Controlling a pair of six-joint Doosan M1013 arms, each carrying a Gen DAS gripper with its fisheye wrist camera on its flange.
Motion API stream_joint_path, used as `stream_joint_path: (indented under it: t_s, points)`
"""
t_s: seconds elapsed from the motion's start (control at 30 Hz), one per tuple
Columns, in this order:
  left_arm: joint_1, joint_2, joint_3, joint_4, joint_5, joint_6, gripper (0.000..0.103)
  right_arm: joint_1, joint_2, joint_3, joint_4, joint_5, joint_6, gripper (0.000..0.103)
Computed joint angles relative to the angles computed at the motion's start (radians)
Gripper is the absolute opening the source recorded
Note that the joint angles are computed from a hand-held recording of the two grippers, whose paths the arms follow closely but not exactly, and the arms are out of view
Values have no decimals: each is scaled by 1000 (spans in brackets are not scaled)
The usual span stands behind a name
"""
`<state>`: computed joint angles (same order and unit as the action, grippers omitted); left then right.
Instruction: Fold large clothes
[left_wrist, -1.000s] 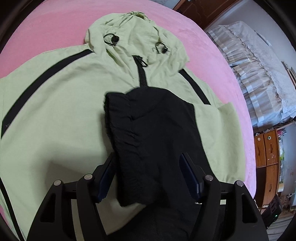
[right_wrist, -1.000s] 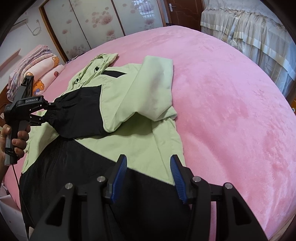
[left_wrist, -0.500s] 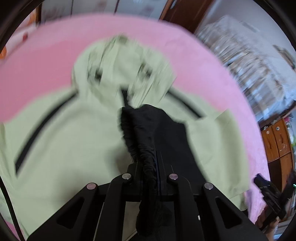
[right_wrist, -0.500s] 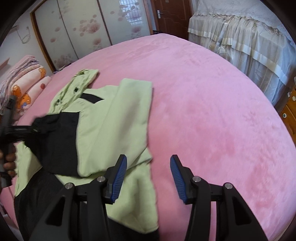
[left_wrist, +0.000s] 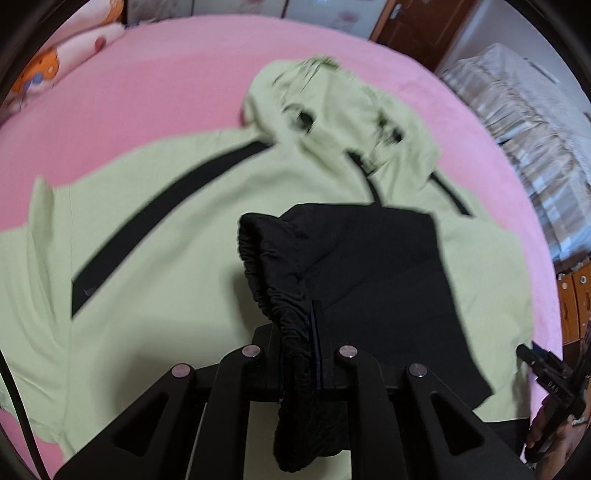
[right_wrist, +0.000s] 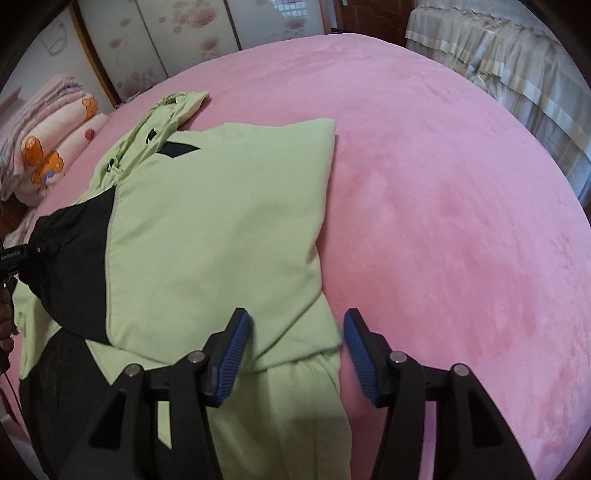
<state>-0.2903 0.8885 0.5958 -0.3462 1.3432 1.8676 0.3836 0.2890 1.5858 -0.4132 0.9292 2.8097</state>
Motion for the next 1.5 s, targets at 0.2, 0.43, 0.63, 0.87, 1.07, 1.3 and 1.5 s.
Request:
stream_joint_path:
  t_s: [0.2, 0.43, 0.63, 0.87, 1.07, 1.3, 1.5]
  points:
    - [2, -46, 73, -40, -137, 40, 8, -1, -11, 3, -21, -21, 8, 13]
    - [-10, -11, 44, 45, -92, 22, 24, 9, 0, -6, -1, 40, 35, 26]
    - [14, 5, -18, 12, -42, -8, 66, 6, -43, 2, -37, -11, 16, 64]
    - [20, 203, -382, 10, 188, -157, 66, -111, -3, -39, 44, -97, -40, 64]
    - [-2, 215, -401, 41, 154, -121, 29, -201, 67, -90, 181, -139, -101, 54]
    - [-16, 102, -175, 69, -77, -20, 25, -172, 107, -160, 26, -49, -81, 1]
    - [-16, 72, -105, 82, -115, 10, 27, -153, 152, -220, 26, 112, -134, 14]
